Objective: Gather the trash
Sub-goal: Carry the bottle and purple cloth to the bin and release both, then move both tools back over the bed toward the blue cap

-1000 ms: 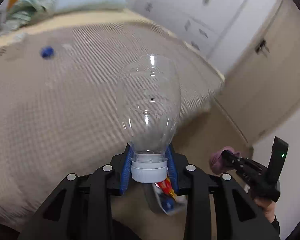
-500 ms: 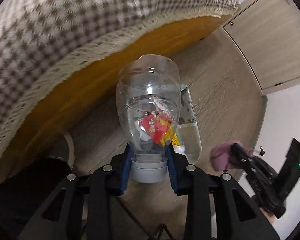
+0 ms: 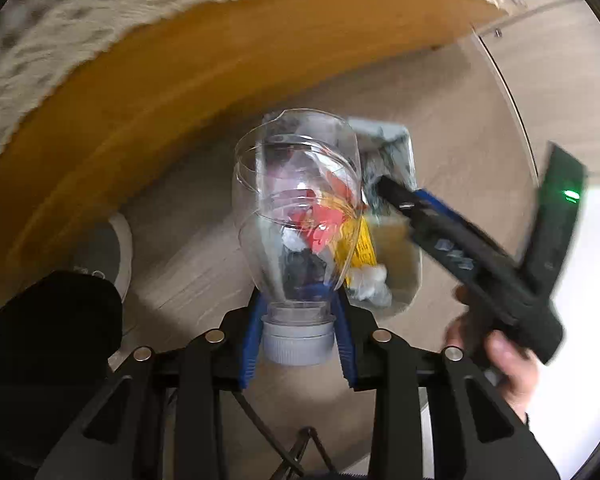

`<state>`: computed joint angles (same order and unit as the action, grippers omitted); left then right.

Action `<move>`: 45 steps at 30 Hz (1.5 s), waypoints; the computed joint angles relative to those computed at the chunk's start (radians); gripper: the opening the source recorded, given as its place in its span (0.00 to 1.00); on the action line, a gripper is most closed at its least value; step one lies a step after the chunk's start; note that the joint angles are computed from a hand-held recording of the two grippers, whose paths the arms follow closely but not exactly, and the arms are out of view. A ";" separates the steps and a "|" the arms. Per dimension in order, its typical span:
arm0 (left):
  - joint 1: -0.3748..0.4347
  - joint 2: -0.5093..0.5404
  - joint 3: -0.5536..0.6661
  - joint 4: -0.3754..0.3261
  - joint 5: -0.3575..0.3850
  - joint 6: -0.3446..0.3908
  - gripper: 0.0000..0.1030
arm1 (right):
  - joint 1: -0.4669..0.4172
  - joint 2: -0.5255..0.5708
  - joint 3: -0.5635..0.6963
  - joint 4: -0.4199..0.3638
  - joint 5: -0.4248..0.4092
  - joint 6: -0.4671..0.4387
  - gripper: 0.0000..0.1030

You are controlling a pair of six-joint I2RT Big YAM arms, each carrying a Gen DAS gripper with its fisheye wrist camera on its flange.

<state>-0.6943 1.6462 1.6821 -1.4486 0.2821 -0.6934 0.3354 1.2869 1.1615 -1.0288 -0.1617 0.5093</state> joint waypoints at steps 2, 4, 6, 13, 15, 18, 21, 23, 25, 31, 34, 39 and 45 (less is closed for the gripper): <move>-0.013 0.030 0.025 -0.003 0.012 0.034 0.29 | -0.040 -0.068 -0.037 -0.026 0.016 0.008 0.61; -0.028 0.064 0.052 -0.003 0.025 0.059 0.29 | -0.075 -0.136 -0.067 -0.053 0.025 0.017 0.61; -0.040 0.109 0.083 -0.008 0.041 0.060 0.29 | -0.114 -0.192 -0.087 -0.084 0.032 0.013 0.61; -0.061 0.229 0.099 0.014 0.074 -0.043 0.92 | -0.178 -0.298 -0.105 -0.164 0.035 0.009 0.61; -0.053 0.246 0.113 -0.038 0.048 0.000 0.92 | -0.171 -0.298 -0.110 -0.164 0.036 0.025 0.61; -0.031 0.209 0.088 -0.002 0.020 -0.069 0.92 | -0.151 -0.285 -0.117 -0.154 0.034 0.050 0.61; -0.024 0.179 0.074 0.007 0.004 -0.101 0.92 | -0.117 -0.273 -0.105 -0.160 0.053 0.049 0.61; -0.033 0.172 0.089 -0.010 -0.017 -0.073 0.92 | -0.104 -0.262 -0.093 -0.159 0.057 0.049 0.61; -0.047 0.171 0.113 -0.026 -0.056 -0.022 0.92 | -0.092 -0.258 -0.073 -0.173 0.069 0.043 0.61; -0.056 0.103 0.144 -0.030 -0.160 0.007 0.92 | -0.054 -0.236 0.001 -0.248 0.134 0.029 0.61; -0.046 0.040 0.149 0.017 -0.198 0.003 0.92 | -0.017 -0.211 0.065 -0.291 0.183 0.020 0.61; 0.010 -0.104 0.125 0.131 -0.200 0.007 0.92 | 0.063 -0.135 0.227 -0.344 0.273 0.019 0.61; 0.172 -0.288 0.076 0.170 -0.277 0.142 0.92 | 0.212 0.012 0.482 -0.345 0.343 0.036 0.61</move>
